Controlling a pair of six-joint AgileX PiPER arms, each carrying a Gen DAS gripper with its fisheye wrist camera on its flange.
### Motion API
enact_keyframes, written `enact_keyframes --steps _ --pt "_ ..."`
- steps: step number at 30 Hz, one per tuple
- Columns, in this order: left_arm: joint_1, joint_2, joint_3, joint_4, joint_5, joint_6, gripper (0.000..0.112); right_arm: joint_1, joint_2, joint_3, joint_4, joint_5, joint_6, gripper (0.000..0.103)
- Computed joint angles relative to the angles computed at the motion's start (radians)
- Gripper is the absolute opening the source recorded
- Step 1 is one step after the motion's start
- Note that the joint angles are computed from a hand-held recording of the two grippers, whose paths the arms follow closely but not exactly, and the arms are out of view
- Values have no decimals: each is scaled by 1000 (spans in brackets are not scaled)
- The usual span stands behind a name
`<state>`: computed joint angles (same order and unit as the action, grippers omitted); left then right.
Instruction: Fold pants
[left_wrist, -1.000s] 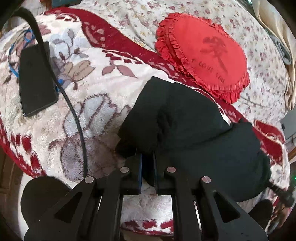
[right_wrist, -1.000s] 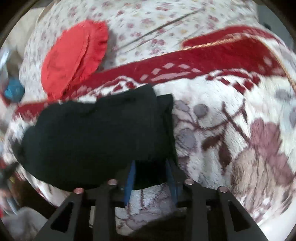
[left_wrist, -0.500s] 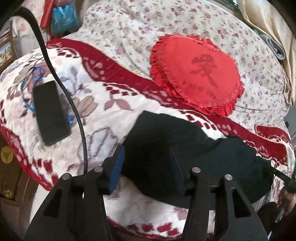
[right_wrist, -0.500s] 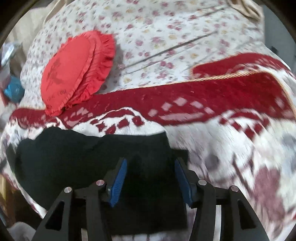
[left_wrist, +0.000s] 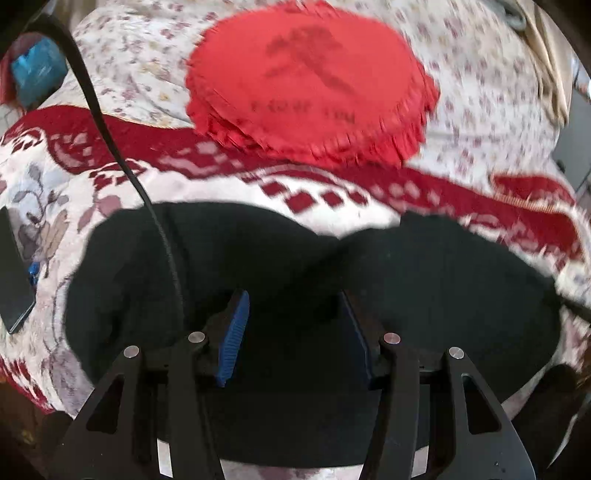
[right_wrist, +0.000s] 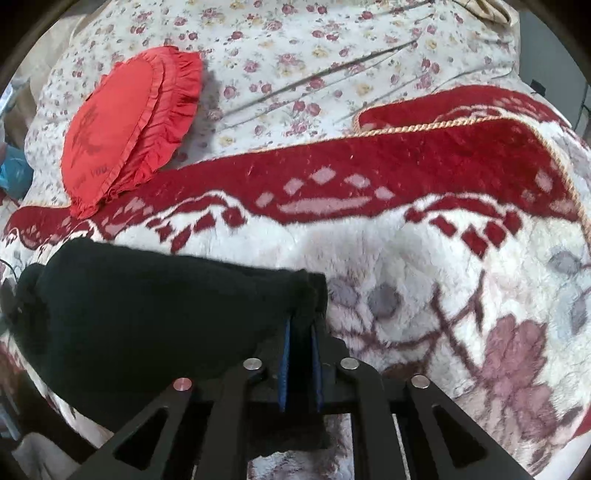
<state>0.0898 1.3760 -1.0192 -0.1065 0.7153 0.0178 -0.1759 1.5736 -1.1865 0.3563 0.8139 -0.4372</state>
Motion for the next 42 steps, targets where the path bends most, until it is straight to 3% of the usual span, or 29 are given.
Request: enact_keyframes --steps 2,10,16,19,21,23,27,31,34,42 --pt "-29 0 6 46 -3 -49 50 -4 -35 9 -20 -10 26 24" --pt "-143 -18 -36 118 -4 -146 50 -32 -202 89 146 112 -133 25" --pt "-251 -3 -71 176 17 -203 50 97 -125 143 -20 47 37 24" --pt "-281 -1 -86 179 25 -208 50 54 -122 148 57 54 11 25" --pt "-304 16 -107 191 35 -223 50 19 -145 151 109 69 -18 35" --pt "-322 38 -130 180 44 -216 50 -29 -174 160 171 98 -63 54" --pt "-352 88 -174 98 34 -164 72 -117 -237 213 238 153 -146 56" --pt "-394 184 -267 -15 64 -62 72 -180 -252 235 242 221 -188 56" --pt "-434 259 -342 -58 89 -27 72 -197 -251 268 240 226 -191 56" --pt "-525 426 -552 -170 163 118 72 -216 -183 327 371 127 -234 58"
